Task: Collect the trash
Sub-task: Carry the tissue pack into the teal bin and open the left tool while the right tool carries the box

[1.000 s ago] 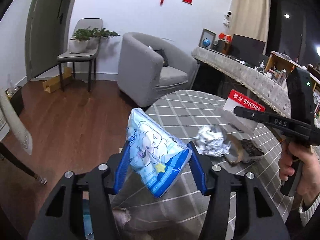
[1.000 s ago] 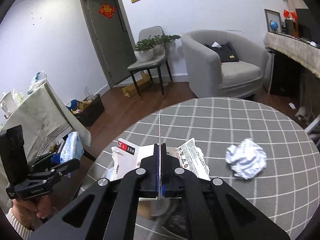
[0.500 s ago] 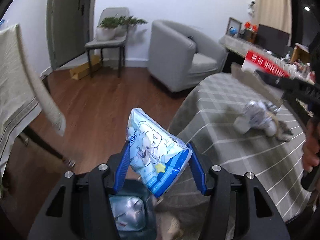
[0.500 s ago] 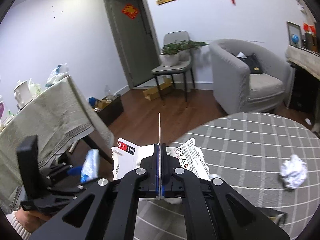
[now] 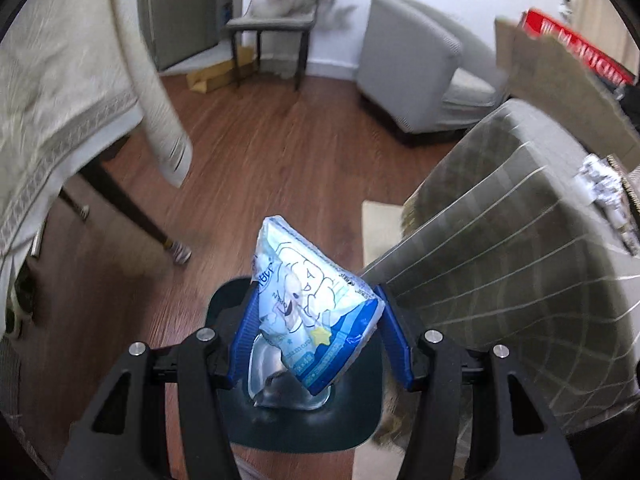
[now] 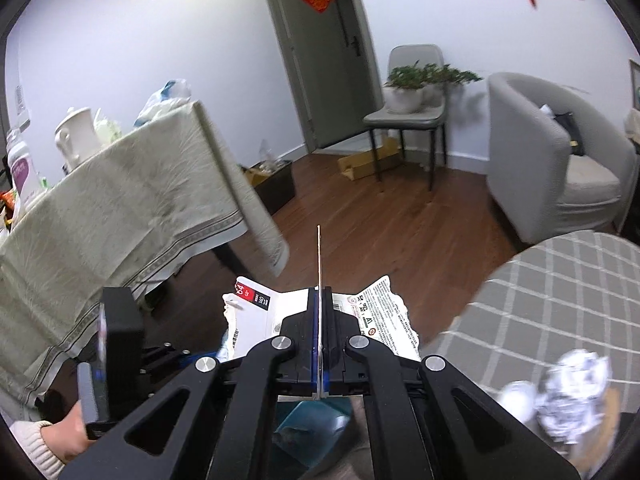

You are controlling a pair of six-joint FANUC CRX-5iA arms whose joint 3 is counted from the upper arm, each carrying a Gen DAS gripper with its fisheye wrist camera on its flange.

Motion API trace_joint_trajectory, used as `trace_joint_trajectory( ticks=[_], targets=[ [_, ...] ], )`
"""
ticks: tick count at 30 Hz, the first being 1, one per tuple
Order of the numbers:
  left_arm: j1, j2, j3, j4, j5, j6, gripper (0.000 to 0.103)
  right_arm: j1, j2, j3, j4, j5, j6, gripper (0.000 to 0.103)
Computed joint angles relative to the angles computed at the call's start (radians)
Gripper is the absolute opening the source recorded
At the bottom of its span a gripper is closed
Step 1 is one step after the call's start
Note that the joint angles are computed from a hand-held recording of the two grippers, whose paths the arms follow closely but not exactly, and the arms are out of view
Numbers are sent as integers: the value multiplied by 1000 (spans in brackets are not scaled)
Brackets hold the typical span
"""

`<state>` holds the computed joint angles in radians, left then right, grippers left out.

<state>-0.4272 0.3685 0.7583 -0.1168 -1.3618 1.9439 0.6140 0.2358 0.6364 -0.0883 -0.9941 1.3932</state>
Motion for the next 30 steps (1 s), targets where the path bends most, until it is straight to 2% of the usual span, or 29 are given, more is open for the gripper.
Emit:
trace_joint_trajectory(
  ticks=[12,16,23,30],
  targets=[
    [88,-34,-201,122,-48,12,60,50,105,108,-61,-119,-6,1],
    [111,-43,-248,154,-58,13,67,57,145,150,-84,-169,-12,1],
    [127,-76,-302,166,-35,-17,74,80,204,202,-76,-237,-24,1],
    [145,-132,-349,172,11,-37,75,98,262,244,-56,-296,-33,1]
  ],
)
